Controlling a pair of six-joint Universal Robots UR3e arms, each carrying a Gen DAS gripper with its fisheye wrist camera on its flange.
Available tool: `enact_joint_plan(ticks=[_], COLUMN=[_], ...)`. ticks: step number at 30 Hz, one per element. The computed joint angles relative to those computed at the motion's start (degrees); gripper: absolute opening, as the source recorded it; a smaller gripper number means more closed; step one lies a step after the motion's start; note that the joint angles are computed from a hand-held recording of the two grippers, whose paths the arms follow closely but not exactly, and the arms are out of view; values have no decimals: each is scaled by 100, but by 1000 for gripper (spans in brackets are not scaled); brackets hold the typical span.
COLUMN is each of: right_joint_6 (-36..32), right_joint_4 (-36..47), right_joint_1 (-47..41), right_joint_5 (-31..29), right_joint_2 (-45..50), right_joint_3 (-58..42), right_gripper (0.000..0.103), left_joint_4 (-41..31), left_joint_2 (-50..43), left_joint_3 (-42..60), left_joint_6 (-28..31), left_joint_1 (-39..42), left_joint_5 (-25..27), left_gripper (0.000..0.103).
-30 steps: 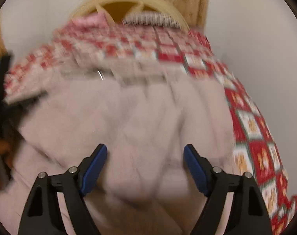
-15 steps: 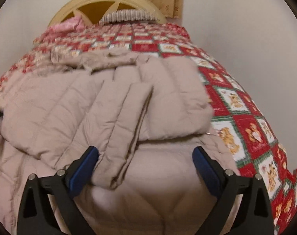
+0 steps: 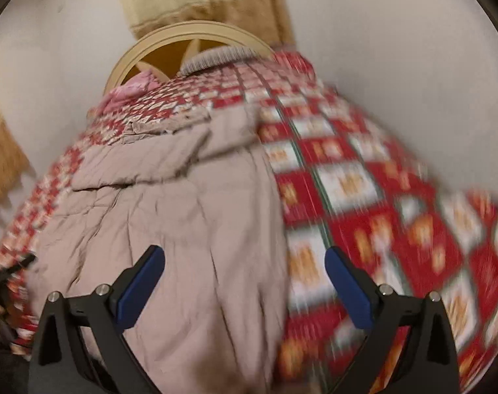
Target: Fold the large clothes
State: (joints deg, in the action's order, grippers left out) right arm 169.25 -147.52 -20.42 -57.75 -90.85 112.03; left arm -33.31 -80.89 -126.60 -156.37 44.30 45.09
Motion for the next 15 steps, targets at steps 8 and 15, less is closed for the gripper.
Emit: enact_joint_plan(ticks=[8,15], right_joint_6=[-692,-1156], right_joint_4=[987,1400], right_joint_1=[-523,333], right_joint_5=[1026,338], right_joint_2=[64,395], right_joint_3=[407,-126], right_gripper=[87,83], left_joint_4=[-2226,-3149], left_joint_2=[1168,1042], left_joint_3=[-161,36], left_joint_6=[1569,2090], left_joint_1=[805,1050], left_joint_5=[-342,37], left_gripper=[63,77])
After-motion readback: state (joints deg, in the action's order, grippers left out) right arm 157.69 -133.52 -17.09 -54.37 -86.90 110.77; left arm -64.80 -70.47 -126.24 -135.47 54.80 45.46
